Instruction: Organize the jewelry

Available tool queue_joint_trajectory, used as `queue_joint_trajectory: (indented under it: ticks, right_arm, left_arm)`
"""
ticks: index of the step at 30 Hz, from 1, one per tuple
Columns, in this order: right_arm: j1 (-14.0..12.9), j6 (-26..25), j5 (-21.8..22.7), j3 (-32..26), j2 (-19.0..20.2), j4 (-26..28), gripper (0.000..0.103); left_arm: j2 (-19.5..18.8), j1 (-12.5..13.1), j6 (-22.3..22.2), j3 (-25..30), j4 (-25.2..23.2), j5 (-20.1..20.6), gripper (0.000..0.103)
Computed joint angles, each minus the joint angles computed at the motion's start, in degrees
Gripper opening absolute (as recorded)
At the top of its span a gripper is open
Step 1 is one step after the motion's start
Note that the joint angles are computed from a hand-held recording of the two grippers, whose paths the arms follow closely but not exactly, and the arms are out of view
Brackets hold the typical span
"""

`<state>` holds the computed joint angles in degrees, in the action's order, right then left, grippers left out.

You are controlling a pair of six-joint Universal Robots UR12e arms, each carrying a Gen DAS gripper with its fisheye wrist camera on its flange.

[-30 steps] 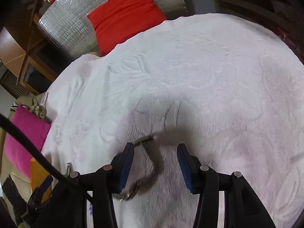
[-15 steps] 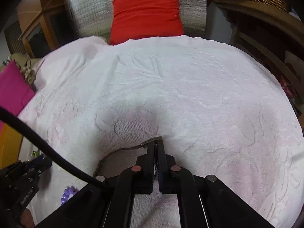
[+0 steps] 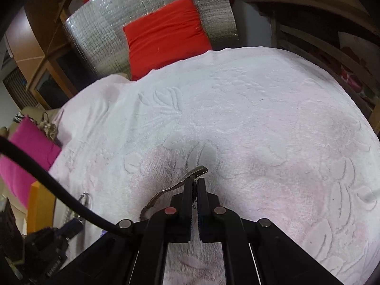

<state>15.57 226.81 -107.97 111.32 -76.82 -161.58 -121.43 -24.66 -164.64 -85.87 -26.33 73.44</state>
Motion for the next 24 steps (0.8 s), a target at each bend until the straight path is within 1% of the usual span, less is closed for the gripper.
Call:
queue_joint_trajectory:
  ticks: [3,5,7,11,13,14,15,17,21,22,23,24]
  right_arm:
    - [-0.22,0.80,0.91,0.78,-0.85,-0.42,0.004]
    - [-0.48,1.38,1.58,1.42,-1.17,-1.24,0.004]
    - [-0.73,2.07,2.58,1.76,-1.26,-1.66,0.004]
    - [-0.57,2.00,2.87,1.57,-1.01,-1.63,0.004]
    - [-0.70,2.30,3.53,1.45,-0.80,-1.57,0.004]
    - [-0.79,2.54,3.70,1.39,-0.72,-1.39,0.004]
    - [-0.88,2.89,3.87,1.40,-0.67,-1.19,0.004]
    - [-1.25,3.92,4.53,1.60,-0.64,-0.85,0.004]
    - [-1.92,5.33,5.84,2.31,-0.68,-1.30,0.004]
    - [-2.00,5.40,6.08,2.36,-0.65,-1.32,0.004]
    - [-2.09,5.42,6.38,2.36,-0.57,-1.33,0.004]
    - [-2.16,5.40,6.60,2.35,-0.49,-1.40,0.004]
  left_arm:
    - [0.65,0.36,-0.88,-0.98,2.30,1.40,0.006]
    - [0.31,0.65,-2.68,-0.75,3.85,3.66,0.006]
    - [-0.22,0.88,-3.99,0.03,2.92,5.13,0.006]
    - [-1.20,1.10,-5.82,1.52,-0.38,4.87,0.008]
    - [-1.37,0.96,-6.18,1.72,-0.80,4.67,0.019]
    - [-1.57,0.77,-6.34,2.00,-0.76,4.87,0.031]
    - [-1.62,0.65,-6.31,2.02,-0.44,5.03,0.041]
    - [-1.79,0.31,-6.01,2.10,0.46,5.13,0.046]
    - [-2.77,-0.16,-5.89,3.57,-0.91,4.96,0.046]
    - [-3.04,-0.25,-6.09,3.92,-1.20,5.15,0.043]
    - [-3.22,-0.27,-6.24,4.16,-1.29,4.98,0.032]
    - [-3.27,-0.27,-6.30,4.25,-1.47,4.68,0.025]
